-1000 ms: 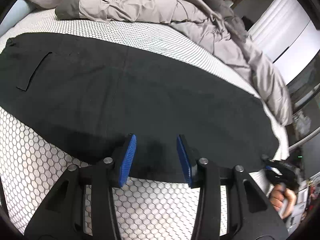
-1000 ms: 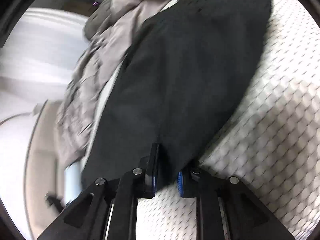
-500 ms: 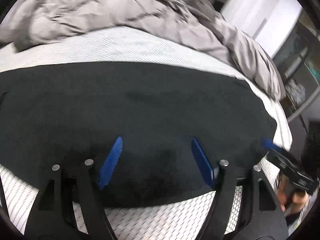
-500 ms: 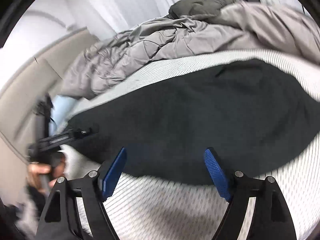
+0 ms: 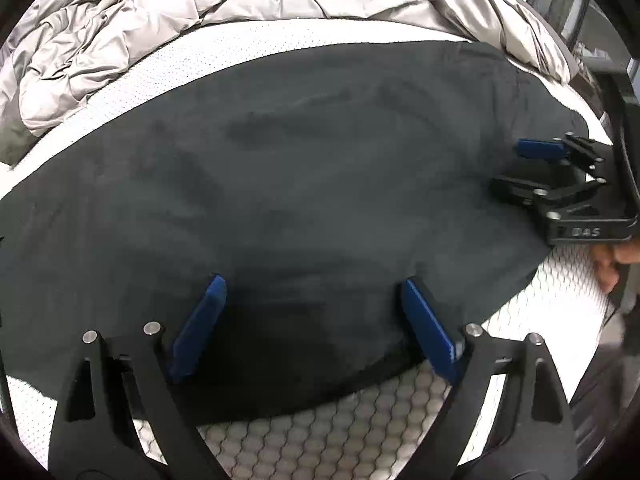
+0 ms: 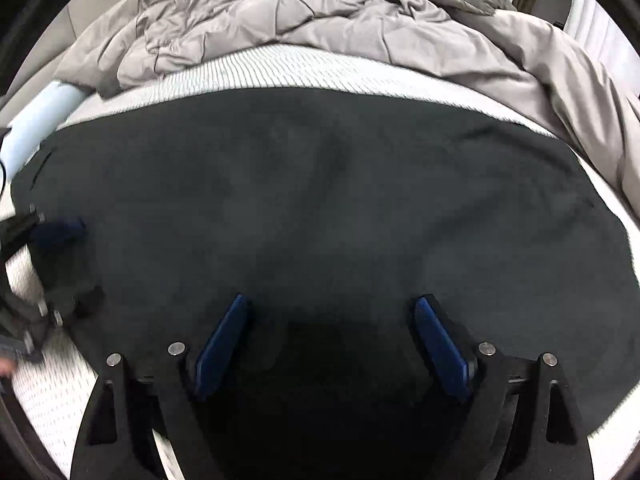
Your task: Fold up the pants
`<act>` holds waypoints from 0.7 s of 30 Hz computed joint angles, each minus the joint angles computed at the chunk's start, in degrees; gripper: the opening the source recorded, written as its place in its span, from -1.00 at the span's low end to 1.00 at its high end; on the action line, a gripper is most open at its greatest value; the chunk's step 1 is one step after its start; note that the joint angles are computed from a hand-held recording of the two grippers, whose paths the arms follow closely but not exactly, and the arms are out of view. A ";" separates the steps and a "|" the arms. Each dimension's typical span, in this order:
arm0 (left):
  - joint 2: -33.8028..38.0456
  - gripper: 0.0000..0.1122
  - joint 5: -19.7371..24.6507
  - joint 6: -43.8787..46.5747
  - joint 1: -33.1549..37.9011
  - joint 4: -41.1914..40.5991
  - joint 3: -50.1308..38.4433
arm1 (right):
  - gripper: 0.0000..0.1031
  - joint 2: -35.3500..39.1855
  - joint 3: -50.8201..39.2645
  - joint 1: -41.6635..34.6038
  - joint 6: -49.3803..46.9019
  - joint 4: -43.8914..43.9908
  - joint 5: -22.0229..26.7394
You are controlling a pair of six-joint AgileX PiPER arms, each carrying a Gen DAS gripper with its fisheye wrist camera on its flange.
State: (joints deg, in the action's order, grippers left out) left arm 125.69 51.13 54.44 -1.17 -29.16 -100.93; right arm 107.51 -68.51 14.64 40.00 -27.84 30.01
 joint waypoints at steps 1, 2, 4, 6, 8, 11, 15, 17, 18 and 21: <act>-0.64 0.62 -0.53 0.38 0.29 0.22 0.97 | 0.68 -1.63 2.14 0.47 1.33 -1.90 0.74; -1.14 0.62 -0.71 0.68 0.61 0.23 1.61 | 0.68 -3.60 4.58 0.32 1.99 -2.84 0.72; -2.34 0.59 -0.53 -1.13 0.86 0.91 2.00 | 0.69 -6.76 8.28 -0.72 2.27 -2.05 -1.68; -2.93 0.58 0.61 -1.73 1.61 -1.98 0.88 | 0.69 -9.82 10.49 -1.84 3.67 -1.66 -4.64; -3.07 0.59 1.22 -0.41 2.18 -7.36 -0.04 | 0.69 -11.08 10.39 -2.30 6.44 -2.83 -7.53; 1.17 0.61 3.15 -5.77 -0.21 -4.39 -6.80 | 0.69 -7.37 4.40 -1.74 3.83 -2.22 -6.22; 4.96 0.68 1.49 -9.57 -3.04 2.31 -9.20 | 0.72 2.42 -5.53 0.44 6.96 -11.44 7.30; 3.83 0.71 0.27 -6.50 -2.95 1.75 -7.01 | 0.71 1.64 -3.34 -1.92 1.43 -5.64 5.25; 3.58 0.72 0.21 -4.95 -2.61 1.13 -6.38 | 0.71 -0.13 -0.70 -3.93 -1.88 -1.83 1.86; 3.78 0.77 0.74 -2.66 -1.42 -0.68 -5.98 | 0.71 -5.87 6.64 -8.17 -10.07 4.92 -0.34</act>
State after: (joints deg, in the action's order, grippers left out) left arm 129.47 51.87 51.78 -2.59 -29.84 -106.91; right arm 101.64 -61.87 6.47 29.93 -22.92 29.67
